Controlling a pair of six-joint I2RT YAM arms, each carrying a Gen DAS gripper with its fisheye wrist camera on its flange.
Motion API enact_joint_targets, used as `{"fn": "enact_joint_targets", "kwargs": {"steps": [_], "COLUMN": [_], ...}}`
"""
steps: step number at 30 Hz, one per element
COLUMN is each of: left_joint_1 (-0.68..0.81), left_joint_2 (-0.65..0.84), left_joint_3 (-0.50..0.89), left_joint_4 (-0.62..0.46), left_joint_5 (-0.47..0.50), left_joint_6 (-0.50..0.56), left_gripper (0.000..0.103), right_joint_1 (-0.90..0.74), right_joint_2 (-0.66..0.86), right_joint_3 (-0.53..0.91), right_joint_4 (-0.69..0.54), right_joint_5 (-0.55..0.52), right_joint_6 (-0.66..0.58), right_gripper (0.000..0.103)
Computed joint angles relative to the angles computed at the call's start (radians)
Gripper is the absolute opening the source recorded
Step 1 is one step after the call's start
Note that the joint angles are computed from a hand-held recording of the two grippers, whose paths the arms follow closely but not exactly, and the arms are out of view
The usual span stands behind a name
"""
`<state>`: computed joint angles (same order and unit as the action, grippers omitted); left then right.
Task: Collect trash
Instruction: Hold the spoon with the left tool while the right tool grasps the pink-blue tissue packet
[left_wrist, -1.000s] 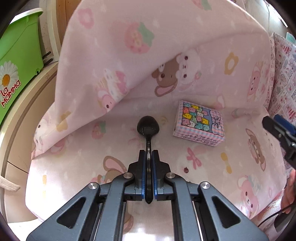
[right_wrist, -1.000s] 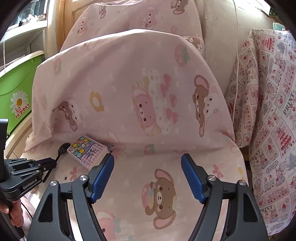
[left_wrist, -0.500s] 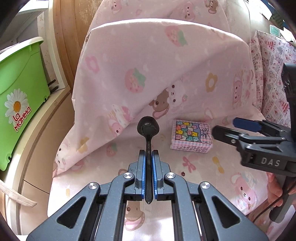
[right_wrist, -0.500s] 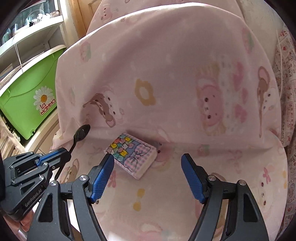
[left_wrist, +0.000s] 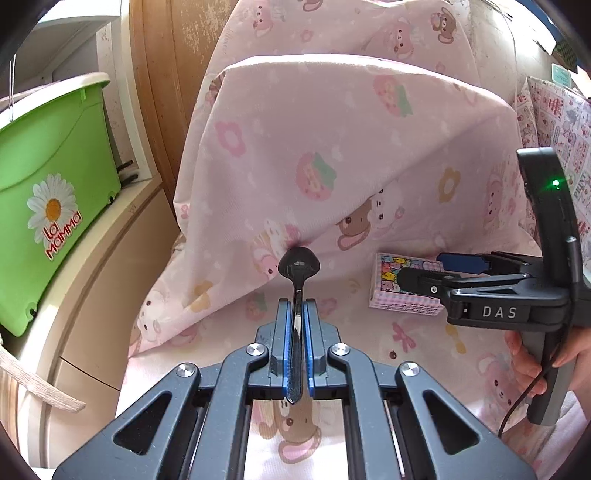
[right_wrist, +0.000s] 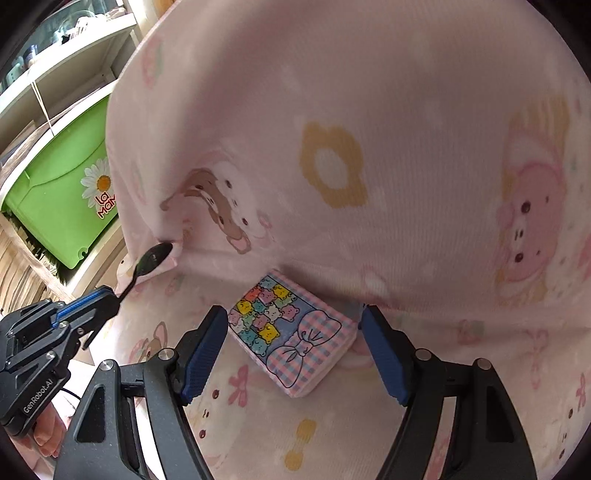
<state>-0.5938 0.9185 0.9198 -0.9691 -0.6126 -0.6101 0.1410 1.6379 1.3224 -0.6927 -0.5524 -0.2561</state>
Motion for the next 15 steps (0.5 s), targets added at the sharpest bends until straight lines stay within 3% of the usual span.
{"fn": "enact_joint_targets", "kwargs": {"steps": [7,9,12,15], "left_joint_1": [-0.006,0.008,0.031,0.063], "left_joint_2": [-0.017,-0.029,-0.042,-0.057], "left_joint_3": [0.012,0.022,0.031,0.032], "left_joint_4": [-0.020,-0.026,-0.026,-0.025], "left_joint_5": [-0.011,0.005,0.020,0.063], "left_joint_6": [0.003,0.010,0.029,0.038], "left_gripper": [0.006,0.002,0.002,0.001], "right_joint_1": [0.044,0.067,0.109,0.169], "right_joint_2": [-0.040,-0.083,-0.147,-0.218], "right_joint_3": [-0.047,-0.089,-0.157,-0.245], "right_joint_4": [-0.066,-0.070,-0.032,0.105], "right_joint_5": [-0.026,-0.019,0.018,0.140], "right_joint_6": [-0.116,-0.145,-0.135,-0.031], "right_gripper": [0.077,0.077,0.077,0.077]}}
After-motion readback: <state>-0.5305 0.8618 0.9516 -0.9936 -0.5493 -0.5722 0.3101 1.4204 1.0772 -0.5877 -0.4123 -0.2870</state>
